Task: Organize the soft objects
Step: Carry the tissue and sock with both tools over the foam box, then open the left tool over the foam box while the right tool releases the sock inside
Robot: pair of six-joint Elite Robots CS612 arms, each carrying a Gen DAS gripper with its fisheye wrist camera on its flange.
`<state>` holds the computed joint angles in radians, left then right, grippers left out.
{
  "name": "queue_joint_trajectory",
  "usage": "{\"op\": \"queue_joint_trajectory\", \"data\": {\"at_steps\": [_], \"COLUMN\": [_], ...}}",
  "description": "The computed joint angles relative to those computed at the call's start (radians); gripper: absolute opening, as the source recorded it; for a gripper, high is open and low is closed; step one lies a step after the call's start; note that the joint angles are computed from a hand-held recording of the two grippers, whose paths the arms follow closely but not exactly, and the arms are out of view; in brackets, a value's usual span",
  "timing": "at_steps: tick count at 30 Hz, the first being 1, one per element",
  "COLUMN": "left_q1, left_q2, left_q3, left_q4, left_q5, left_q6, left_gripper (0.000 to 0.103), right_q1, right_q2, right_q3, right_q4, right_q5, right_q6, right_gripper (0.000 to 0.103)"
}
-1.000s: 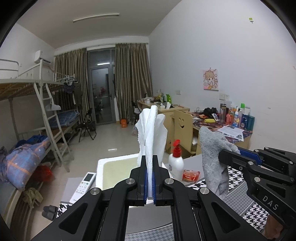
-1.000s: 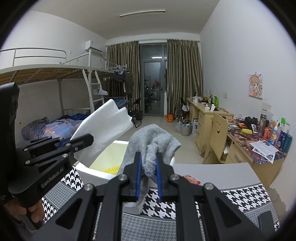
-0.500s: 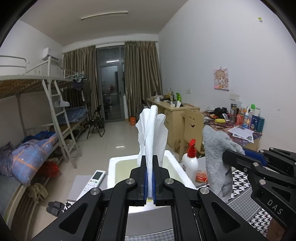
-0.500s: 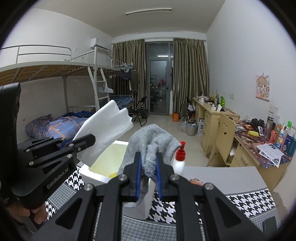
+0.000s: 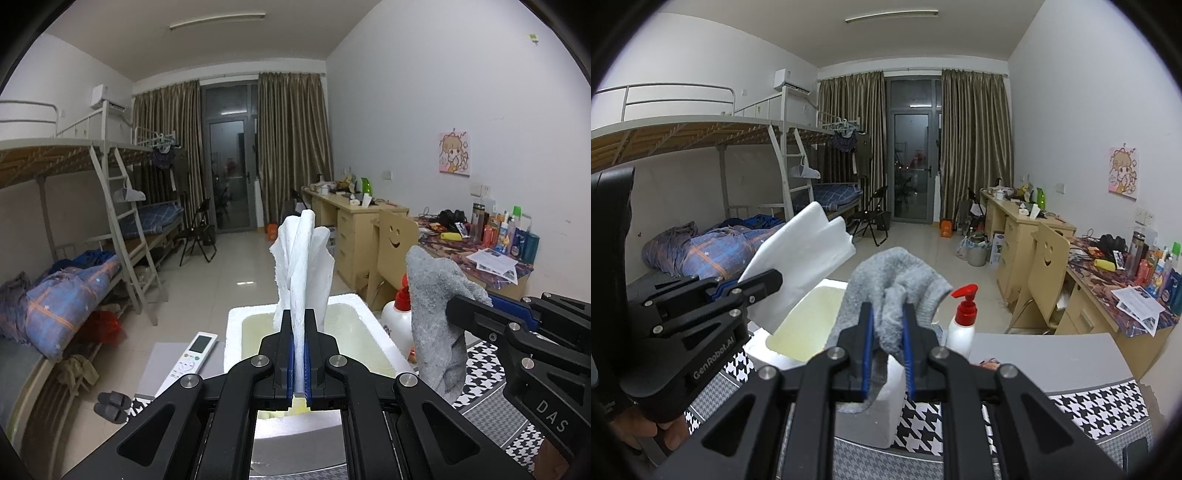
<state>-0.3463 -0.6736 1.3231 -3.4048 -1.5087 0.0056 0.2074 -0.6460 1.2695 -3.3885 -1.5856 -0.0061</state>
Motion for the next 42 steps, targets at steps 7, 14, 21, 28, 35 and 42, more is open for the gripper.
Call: {"op": "queue_joint_trajectory", "data": {"at_steps": [7,14,21,28,35,42], "left_q1": [0.003,0.009,0.024,0.023,0.025,0.030], "left_q2": [0.019,0.041,0.056,0.049,0.037,0.025], "left_q3": [-0.035,-0.076,-0.112,-0.089,-0.063,-0.042], "left_q4": [0.036,0.087,0.184,0.118,0.063,0.048], "left_q5": [0.013,0.008,-0.034,0.028,0.069,0.088], "left_q6": [-0.009,-0.017,-0.050,-0.061,-0.065,-0.065], "left_gripper": [0.004,0.004,0.057,0.088,0.102,0.102], "right_q1": [-0.003,0.000,0.002,0.008,0.013,0.016], "right_q2": [0.011,0.018,0.020,0.021,0.025,0.033], "right_q3": [-0.025,-0.041,-0.048,-0.055,-0.065,-0.083], "right_q4": [0.029,0.045,0.056,0.064,0.068,0.076], "right_q5": [0.003,-0.006,-0.021,-0.029,-0.027,-0.017], "right_q6": [0.007,0.010,0.014,0.017,0.010,0.005], "right_gripper": [0.017,0.017,0.017,0.017,0.017,0.017]}}
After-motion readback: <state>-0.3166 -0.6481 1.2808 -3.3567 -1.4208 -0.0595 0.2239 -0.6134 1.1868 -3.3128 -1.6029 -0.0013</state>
